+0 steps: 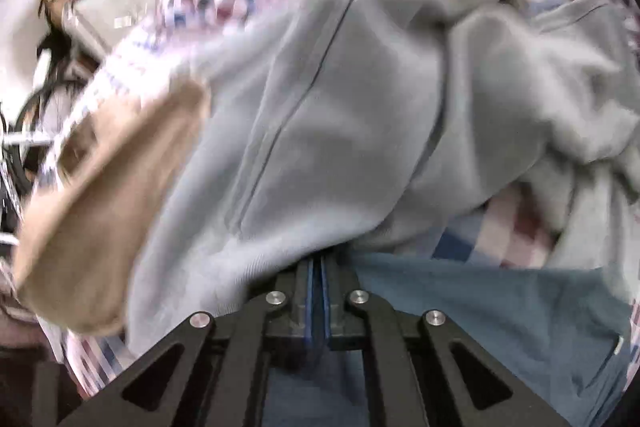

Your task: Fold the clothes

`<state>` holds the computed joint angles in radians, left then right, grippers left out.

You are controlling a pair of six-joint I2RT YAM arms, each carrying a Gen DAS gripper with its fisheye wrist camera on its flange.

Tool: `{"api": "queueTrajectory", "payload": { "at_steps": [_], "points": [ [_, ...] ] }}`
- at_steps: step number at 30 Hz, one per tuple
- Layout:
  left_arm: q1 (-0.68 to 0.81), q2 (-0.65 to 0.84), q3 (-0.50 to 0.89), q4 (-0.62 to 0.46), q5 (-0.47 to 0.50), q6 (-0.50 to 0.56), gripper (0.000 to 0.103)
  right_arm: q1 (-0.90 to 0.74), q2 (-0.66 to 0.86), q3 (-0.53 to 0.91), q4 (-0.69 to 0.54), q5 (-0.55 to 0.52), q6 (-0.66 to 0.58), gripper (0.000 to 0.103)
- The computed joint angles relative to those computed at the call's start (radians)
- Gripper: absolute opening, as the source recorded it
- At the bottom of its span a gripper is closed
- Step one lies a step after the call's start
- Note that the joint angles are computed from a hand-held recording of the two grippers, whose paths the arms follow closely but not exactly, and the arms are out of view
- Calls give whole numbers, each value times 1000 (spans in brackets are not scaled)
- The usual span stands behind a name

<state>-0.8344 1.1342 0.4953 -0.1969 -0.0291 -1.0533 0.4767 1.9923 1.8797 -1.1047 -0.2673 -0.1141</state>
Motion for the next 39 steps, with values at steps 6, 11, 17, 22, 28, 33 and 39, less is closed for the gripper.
{"api": "queueTrajectory", "payload": {
  "at_steps": [6,11,17,22,28,33,39],
  "points": [
    [-21,37,49,-80,-44,8,9,-45,-48,8,60,-28,43,3],
    [-17,47,67,-106,-56,34,11,-7,42,97,-50,-16,23,15],
    [-5,46,39,-52,-31,14,11,36,41,45,-61,191,-174,39],
    [-3,18,29,-73,-29,20,11,46,6,-15,-26,292,-363,39],
    [5,29,28,-54,-25,22,11,90,-45,-159,111,302,-544,39],
    [-3,26,27,-58,-36,24,11,73,-48,-180,131,255,-576,33],
    [-22,23,39,-79,-77,24,11,6,-341,-488,485,255,-552,0]
  ]
}}
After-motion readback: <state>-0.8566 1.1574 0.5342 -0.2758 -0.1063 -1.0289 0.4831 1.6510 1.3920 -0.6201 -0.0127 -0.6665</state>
